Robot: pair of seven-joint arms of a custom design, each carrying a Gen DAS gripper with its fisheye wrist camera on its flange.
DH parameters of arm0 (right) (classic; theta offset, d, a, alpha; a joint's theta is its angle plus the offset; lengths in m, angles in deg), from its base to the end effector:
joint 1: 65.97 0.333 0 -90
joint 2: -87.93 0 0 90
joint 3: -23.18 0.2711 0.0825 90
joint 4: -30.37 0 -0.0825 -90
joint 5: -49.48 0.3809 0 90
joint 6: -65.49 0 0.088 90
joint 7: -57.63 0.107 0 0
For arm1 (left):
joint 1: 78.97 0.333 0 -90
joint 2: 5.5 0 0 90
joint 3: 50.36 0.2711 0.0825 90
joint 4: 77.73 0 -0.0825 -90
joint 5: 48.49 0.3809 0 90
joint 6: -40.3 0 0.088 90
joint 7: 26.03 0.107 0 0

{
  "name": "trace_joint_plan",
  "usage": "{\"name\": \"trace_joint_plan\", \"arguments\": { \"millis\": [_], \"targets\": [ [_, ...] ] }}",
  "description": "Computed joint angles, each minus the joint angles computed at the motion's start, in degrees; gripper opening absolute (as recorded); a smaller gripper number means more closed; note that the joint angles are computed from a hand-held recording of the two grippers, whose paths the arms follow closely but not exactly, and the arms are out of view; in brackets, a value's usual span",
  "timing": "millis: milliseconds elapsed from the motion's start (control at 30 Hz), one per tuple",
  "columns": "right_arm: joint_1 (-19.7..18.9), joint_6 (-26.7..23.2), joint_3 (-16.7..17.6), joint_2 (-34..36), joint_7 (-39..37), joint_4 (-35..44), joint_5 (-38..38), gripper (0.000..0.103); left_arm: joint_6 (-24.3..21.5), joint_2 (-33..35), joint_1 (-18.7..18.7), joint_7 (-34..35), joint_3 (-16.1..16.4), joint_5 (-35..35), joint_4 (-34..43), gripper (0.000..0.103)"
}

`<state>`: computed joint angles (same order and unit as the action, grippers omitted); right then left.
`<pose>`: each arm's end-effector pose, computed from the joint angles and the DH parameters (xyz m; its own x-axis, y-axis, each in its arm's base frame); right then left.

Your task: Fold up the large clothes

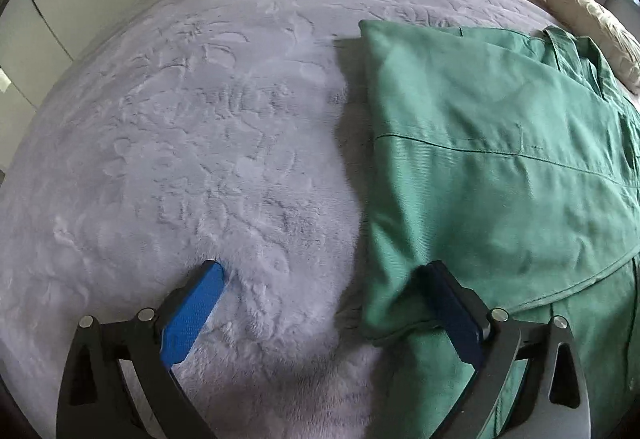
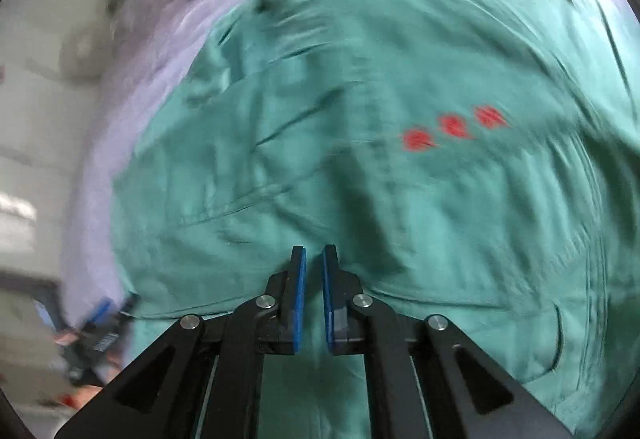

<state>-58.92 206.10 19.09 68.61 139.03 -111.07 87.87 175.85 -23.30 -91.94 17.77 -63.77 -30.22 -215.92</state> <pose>0.4714 0.0244 0.4095 -0.1516 -0.8446 -0.5135 -0.9183 0.3126 -0.2431 0.4314 -0.2101 0.4113 0.1624 -0.9832 -0.0834 -0.9152 -0.1185 -0.3853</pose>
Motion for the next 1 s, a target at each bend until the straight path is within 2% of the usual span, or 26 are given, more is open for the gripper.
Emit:
{"name": "trace_joint_plan", "arguments": {
  "millis": [100, 133, 167, 200, 233, 267, 333, 467, 667, 900, 933, 967, 1000],
  "targets": [
    [-1.7, -0.4, -0.9, -3.9, 0.5, -3.0, -1.3, 0.014, -2.5, -1.4, -0.5, 0.4, -0.1, -0.7, 0.7, 0.101],
    [-2.3, -1.1, -1.2, -5.3, 1.0, -4.1, -1.7, 0.024, -2.9, -1.9, -0.7, 0.6, -0.3, -0.8, 0.8, 0.101],
    [-2.4, -1.8, -2.1, -6.1, 0.4, -4.8, -0.9, 0.040, -3.5, -2.4, -1.0, 0.8, -0.5, -0.8, 1.1, 0.101],
    [-2.4, -3.0, -3.3, -7.6, -0.8, -5.8, 0.3, 0.050, -4.3, -2.6, -1.4, 0.9, -0.9, -1.0, 1.8, 0.101],
    [-3.0, -4.1, -4.5, -8.9, -2.3, -6.8, 0.8, 0.065, -4.7, -2.8, -1.8, 1.1, -1.0, -1.2, 2.3, 0.101],
    [-3.2, -4.4, -4.3, -9.7, -2.2, -7.3, 1.2, 0.068, -5.0, -2.8, -2.3, 1.2, -1.4, -1.2, 3.0, 0.101],
    [-4.6, -6.4, -5.0, -12.1, -2.7, -8.3, 0.5, 0.068, -5.7, -2.0, -3.3, 1.2, -2.3, -1.4, 5.0, 0.101],
    [-5.6, -8.3, -5.7, -14.0, -3.2, -9.5, 1.7, 0.079, -6.0, -0.1, -5.5, -1.1, -3.8, -2.7, 8.0, 0.101],
    [-6.5, -10.2, -6.6, -15.3, -4.4, -10.2, 3.5, 0.081, -6.9, 5.6, -8.8, -3.1, -5.8, -3.3, 14.6, 0.101],
    [-8.9, -12.3, -8.2, -17.0, -5.9, -11.5, 4.8, 0.081, -5.2, 9.4, -10.9, -3.0, -5.7, -4.3, 18.8, 0.101],
    [-9.3, -12.5, -8.5, -17.2, -6.2, -11.7, 5.0, 0.083, -5.4, 10.4, -11.2, -2.4, -5.8, -4.5, 19.9, 0.102],
    [-9.7, -12.8, -8.7, -17.3, -6.5, -11.7, 5.0, 0.090, -5.8, 11.3, -11.4, -2.3, -6.0, -4.1, 20.9, 0.102],
    [-10.1, -12.9, -8.9, -17.5, -6.9, -11.9, 5.2, 0.093, -6.3, 12.3, -11.7, -2.0, -6.2, -3.8, 22.0, 0.102]
  ]
}}
